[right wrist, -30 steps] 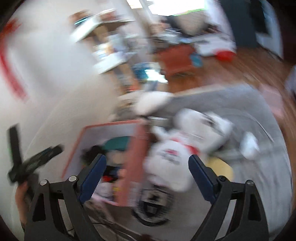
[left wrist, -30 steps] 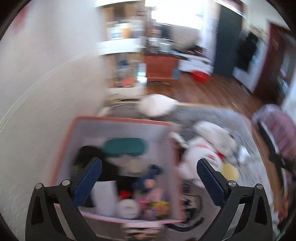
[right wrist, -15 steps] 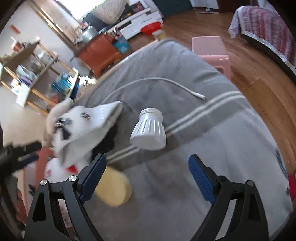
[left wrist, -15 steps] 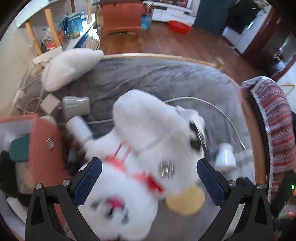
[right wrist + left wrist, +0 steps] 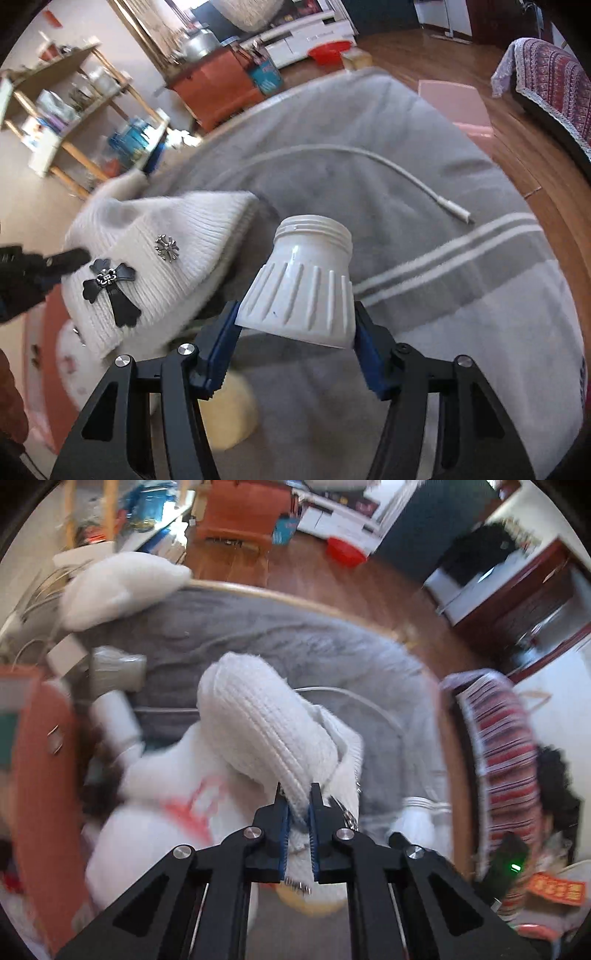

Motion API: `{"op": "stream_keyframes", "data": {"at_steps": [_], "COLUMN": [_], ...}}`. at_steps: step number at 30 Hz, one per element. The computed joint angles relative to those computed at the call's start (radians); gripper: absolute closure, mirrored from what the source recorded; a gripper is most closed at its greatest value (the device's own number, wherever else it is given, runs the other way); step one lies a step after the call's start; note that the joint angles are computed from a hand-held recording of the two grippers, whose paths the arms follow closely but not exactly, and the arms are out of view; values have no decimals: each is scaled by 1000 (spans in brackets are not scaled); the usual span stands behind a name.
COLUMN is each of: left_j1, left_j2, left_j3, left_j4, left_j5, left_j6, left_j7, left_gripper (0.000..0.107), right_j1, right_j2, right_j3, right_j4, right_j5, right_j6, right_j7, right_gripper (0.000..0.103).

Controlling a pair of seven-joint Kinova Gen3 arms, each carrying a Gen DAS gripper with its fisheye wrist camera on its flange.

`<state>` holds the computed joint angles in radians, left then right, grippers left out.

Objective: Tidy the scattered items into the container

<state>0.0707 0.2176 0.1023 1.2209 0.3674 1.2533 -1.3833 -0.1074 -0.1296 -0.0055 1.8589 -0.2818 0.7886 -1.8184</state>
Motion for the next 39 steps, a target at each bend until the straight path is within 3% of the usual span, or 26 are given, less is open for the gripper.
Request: {"op": "stream_keyframes", "data": {"at_steps": [3,8,11,15,17,18,20,21,24,28,30,32,34,39], "left_j1": [-131,-246,-308,-407,-445,-468,-517,-526,-553,-535,-512,-476,-430,-273], "left_j2": [-136,-308,-338,-330,-305,-287,-269,-274,-315,-353,-374,-387,-403,-412], "left_j3": [-7,-209,-326,-434,-444,-448,-431,-433,-434,-429,-420,-399,-349,-157], "left_j4": [64,67,-23,-182,-231,-252,-264,-246,-160,-85,-45,-9,26,122], "left_j5": [122,310,360,342,281,256,192,179,156,114,101,92,56,-74], "left_j6": [50,207,304,343,347,357,365,354,304,281,272,268,247,165], "left_j7": [-53,-210,-256,-312,-320,-326,-335,-342,-399,-448,-442,-430,-413,-346], "left_gripper": [102,102,102,101,90,83,39,32,27,27,27,27,27,27], "right_j1": [-17,-56,-77,-180,-272,-315,-407,-453,-509,-432,-375,-353,-374,-326], "right_j2": [-88,-239,-291,-291,-268,-240,-160,-116,11,107,97,61,12,-126], "right_j3": [-24,-99,-171,-214,-231,-255,-291,-298,-383,-565,-596,-554,-461,-230], "right_j4": [-16,-41,-79,-141,-184,-223,-312,-357,-496,-630,-619,-577,-508,-276], "right_j5": [4,38,75,96,152,193,264,295,417,551,539,478,446,252], "right_j6": [52,117,166,158,142,138,127,126,127,174,167,169,186,181], "right_j7": [-38,-150,-214,-303,-371,-405,-442,-456,-489,-499,-495,-463,-455,-392], "right_gripper": [46,46,46,45,45,45,45,45,9,9,9,8,7,6]}}
